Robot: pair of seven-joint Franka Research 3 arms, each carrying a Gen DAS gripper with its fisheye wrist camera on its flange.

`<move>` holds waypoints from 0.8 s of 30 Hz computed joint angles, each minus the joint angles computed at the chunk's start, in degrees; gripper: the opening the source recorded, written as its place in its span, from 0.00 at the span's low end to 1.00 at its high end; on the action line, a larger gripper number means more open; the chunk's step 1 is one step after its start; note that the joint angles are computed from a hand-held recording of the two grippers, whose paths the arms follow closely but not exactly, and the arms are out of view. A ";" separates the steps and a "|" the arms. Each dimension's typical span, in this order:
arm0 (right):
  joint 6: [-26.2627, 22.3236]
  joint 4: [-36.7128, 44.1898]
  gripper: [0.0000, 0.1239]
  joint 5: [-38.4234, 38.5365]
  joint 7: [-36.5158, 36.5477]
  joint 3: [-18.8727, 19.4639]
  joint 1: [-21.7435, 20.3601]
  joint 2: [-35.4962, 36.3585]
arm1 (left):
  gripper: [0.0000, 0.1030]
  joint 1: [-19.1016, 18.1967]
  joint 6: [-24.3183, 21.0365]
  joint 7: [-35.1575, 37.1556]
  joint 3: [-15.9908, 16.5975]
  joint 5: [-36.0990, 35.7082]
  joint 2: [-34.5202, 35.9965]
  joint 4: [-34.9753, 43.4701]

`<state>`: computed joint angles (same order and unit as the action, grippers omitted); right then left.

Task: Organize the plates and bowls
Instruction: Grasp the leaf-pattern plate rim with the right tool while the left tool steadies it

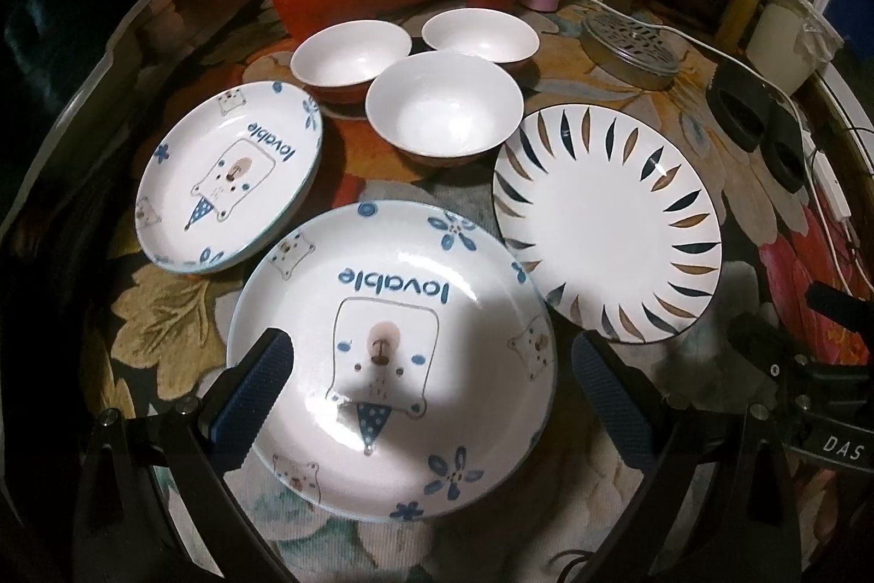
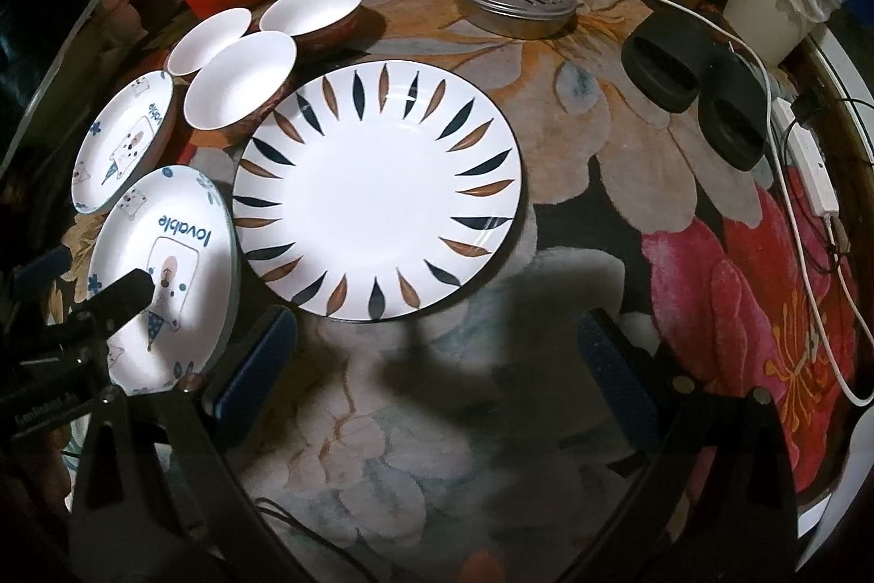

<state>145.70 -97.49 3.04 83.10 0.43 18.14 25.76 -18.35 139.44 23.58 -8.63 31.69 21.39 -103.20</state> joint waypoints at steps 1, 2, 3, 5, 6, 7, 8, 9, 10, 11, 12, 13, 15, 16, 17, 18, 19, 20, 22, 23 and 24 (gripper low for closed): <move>-0.04 0.30 0.83 0.18 -0.27 0.07 -0.18 0.27 | 0.99 0.17 -0.16 0.83 -0.07 -0.20 0.68 0.90; -0.17 0.88 0.83 0.42 -0.60 0.16 -0.38 0.76 | 0.99 0.31 -0.04 1.47 -0.10 -0.40 1.21 1.54; -0.35 1.52 0.83 0.65 -0.84 0.17 -0.57 1.29 | 0.99 0.46 0.33 2.01 -0.11 -0.65 1.62 2.00; -0.92 3.34 0.83 1.74 -1.02 0.29 -1.22 2.68 | 0.99 1.59 4.20 3.82 -0.45 -2.09 2.61 2.44; -1.17 4.24 0.83 2.50 -1.17 0.42 -1.65 3.35 | 0.99 2.42 7.15 5.01 -0.82 -3.32 2.98 2.19; -1.38 5.11 0.83 3.15 -1.22 0.47 -2.01 4.01 | 0.99 3.73 10.99 7.01 -1.61 -5.41 3.76 2.11; -1.88 6.37 0.83 3.90 -1.15 0.51 -2.44 4.90 | 0.99 4.61 13.19 8.88 -2.24 -7.42 4.64 2.56; -2.20 7.33 0.83 4.64 -1.24 0.59 -2.90 5.61 | 0.99 5.31 14.47 10.78 -2.82 -9.40 5.70 3.41; -2.50 8.12 0.83 5.14 -1.24 0.60 -3.18 6.18 | 0.99 5.69 14.46 12.57 -3.26 -11.19 7.03 4.99; -2.84 9.09 0.83 5.68 -1.30 0.63 -3.54 6.88 | 0.99 6.12 14.02 14.67 -3.78 -12.95 8.50 6.84; -3.10 9.94 0.83 6.15 -1.46 0.67 -3.88 7.49 | 0.98 6.13 13.48 16.41 -4.04 -14.23 9.91 8.85; -3.45 10.89 0.83 6.63 -1.70 0.72 -4.27 8.17 | 0.98 6.41 12.87 18.55 -4.42 -15.55 11.30 10.80; -4.17 12.28 0.83 7.57 -2.41 0.99 -4.98 9.15 | 0.98 6.50 10.93 21.75 -4.64 -17.65 13.50 14.14; -4.85 13.25 0.83 8.14 -2.76 1.15 -5.42 9.81 | 0.97 6.46 8.58 23.23 -4.70 -18.77 15.04 16.73; -5.36 14.02 0.83 8.53 -2.86 1.17 -5.65 10.31 | 0.96 6.37 6.89 24.11 -4.62 -19.82 16.09 18.48; -6.02 14.79 0.83 9.21 -3.08 1.36 -6.09 10.80 | 0.95 6.62 5.06 25.26 -4.88 -21.26 17.37 20.41; -6.77 15.76 0.83 9.76 -3.27 1.51 -6.43 11.42 | 0.94 7.15 3.75 26.54 -5.39 -22.95 18.50 21.91; -7.67 16.93 0.83 10.26 -3.40 1.63 -6.76 12.15 | 0.93 7.88 3.28 27.95 -6.09 -24.82 19.41 22.79; -9.22 19.24 0.83 11.05 -3.72 1.84 -7.24 13.62 | 0.93 7.58 3.61 29.32 -5.51 -25.73 20.39 24.03; -9.78 20.17 0.83 11.41 -4.08 2.00 -7.46 14.24 | 0.91 7.44 2.88 29.92 -5.36 -26.14 21.08 25.18; -10.31 21.18 0.83 11.70 -4.47 2.13 -7.64 14.91 | 0.86 7.61 2.09 30.78 -5.59 -26.97 22.00 26.57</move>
<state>135.38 -76.30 14.74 78.63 2.56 10.50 40.67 -10.73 141.53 54.36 -14.22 4.72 43.40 -76.63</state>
